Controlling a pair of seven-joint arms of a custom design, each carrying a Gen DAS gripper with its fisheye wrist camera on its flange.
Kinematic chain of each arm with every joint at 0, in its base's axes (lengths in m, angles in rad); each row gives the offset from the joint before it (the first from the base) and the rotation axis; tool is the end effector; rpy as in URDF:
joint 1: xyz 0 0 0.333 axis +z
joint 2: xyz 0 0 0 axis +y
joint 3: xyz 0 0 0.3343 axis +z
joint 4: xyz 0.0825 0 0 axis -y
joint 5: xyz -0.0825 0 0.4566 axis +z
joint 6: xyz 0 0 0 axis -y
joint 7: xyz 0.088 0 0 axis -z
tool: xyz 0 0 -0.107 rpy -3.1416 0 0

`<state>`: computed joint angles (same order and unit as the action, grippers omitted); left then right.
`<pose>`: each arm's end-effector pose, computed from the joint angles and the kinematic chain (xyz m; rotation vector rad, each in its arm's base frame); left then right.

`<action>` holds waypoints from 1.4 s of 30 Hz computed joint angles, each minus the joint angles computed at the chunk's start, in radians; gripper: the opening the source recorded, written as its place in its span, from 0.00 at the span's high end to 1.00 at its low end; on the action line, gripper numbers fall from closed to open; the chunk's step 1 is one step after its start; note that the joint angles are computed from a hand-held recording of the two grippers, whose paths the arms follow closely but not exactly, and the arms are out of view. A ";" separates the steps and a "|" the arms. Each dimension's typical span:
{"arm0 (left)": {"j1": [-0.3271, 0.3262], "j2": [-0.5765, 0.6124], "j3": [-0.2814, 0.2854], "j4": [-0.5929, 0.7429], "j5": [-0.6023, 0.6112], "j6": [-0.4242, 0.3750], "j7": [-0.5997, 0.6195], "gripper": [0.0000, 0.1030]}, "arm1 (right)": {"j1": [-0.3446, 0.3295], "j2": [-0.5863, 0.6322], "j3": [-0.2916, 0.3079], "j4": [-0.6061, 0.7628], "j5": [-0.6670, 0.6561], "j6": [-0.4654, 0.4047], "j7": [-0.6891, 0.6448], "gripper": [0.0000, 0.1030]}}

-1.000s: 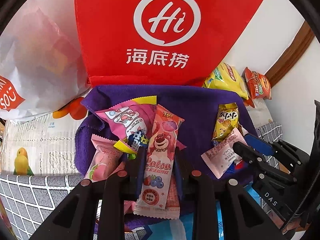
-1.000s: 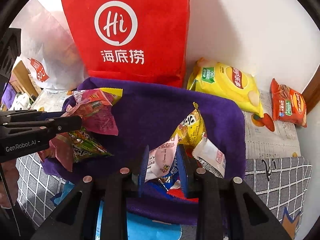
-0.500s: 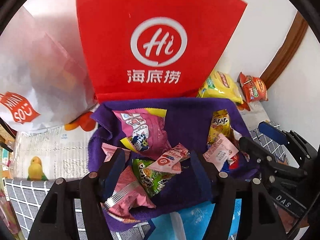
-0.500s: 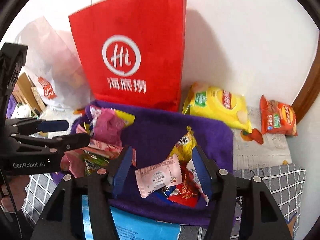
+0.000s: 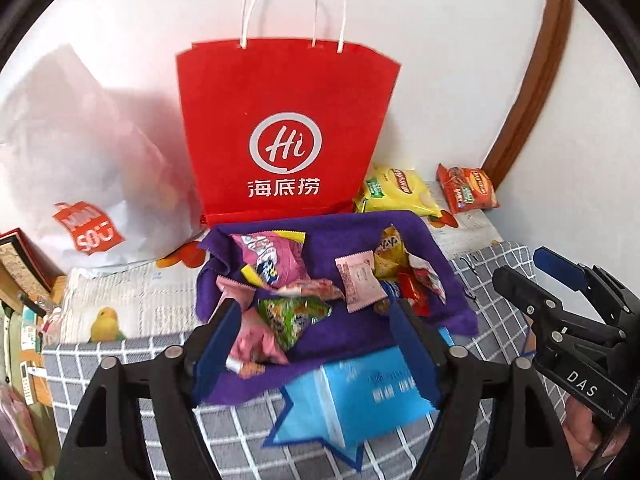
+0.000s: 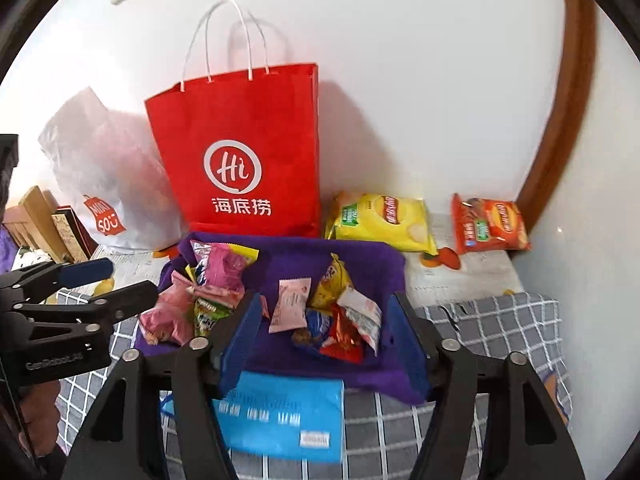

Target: Organize snacks

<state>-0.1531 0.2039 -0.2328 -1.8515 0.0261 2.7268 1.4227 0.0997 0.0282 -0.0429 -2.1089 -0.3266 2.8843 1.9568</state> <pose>0.6757 -0.2646 0.4787 -1.6726 2.1245 -0.8445 0.6550 0.0560 0.4682 -1.7436 1.8235 -0.7449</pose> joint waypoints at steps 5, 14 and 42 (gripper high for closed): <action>0.002 -0.123 -0.001 -0.142 -0.043 0.036 0.001 0.21 | -0.017 -0.120 0.031 -0.120 0.013 0.004 0.016 0.35; -0.047 -0.331 0.024 -0.381 0.043 0.106 -0.158 0.16 | -0.104 -0.338 0.157 -0.326 0.010 0.028 0.045 0.33; -0.034 -0.795 -0.109 -0.781 0.430 0.172 -0.677 0.05 | -0.174 -0.905 0.311 -0.774 0.271 0.021 -0.081 0.01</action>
